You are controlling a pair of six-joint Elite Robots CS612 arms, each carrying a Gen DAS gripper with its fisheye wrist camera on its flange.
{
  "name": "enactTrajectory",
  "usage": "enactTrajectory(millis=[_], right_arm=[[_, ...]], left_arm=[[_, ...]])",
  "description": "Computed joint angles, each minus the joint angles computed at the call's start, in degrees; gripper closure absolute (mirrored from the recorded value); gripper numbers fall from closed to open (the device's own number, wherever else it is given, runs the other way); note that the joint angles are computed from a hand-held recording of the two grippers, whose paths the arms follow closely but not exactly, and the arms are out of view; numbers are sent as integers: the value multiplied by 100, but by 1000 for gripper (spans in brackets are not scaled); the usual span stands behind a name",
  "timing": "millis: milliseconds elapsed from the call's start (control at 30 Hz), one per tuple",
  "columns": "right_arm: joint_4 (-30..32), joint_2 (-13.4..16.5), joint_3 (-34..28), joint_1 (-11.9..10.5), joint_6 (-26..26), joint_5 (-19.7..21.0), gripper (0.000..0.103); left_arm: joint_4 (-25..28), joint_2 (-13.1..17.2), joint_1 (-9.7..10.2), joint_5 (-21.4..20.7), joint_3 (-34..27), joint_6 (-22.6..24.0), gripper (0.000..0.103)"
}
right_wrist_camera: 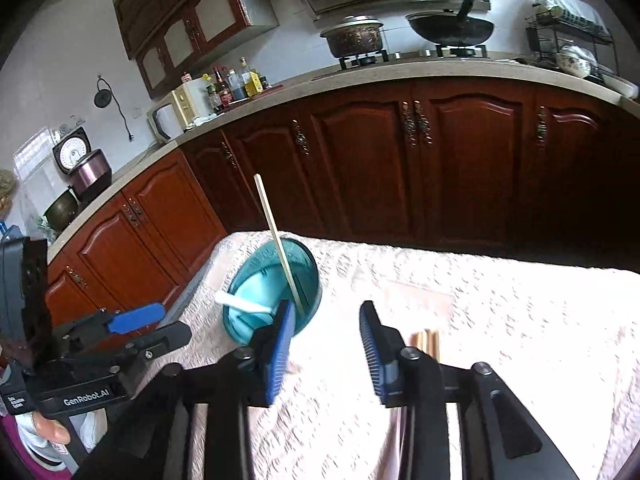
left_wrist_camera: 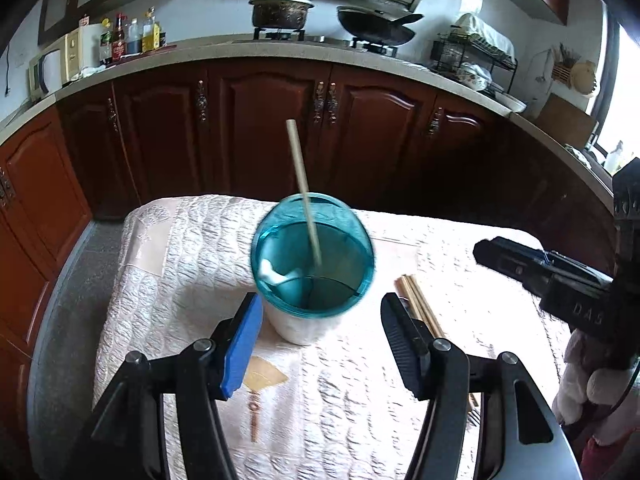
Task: Organize utensils
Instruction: 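Withdraw both open tools from the cup back toward the remaining utensils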
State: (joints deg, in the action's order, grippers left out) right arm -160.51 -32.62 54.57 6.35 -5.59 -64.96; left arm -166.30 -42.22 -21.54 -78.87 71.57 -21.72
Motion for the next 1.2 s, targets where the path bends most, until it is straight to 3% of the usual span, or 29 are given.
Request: enactTrajectory(millis=[367,633,867,1200], right_arm=[[-362,-408,871,-153,179,-283,57],[-485,-523,1196,-222,228,-489,51],[167,-268,877,-266,216,-650,54],[1524,404,-170,-159,-93,-946,57]], left_arm=[[-212,-54,-231,-45,182,51,38],[-237,-76,-265,-179,260,-96,35],[-45,-34,-253,-290,237,-172,34],[317,115,-205,-461,56,-248,34]])
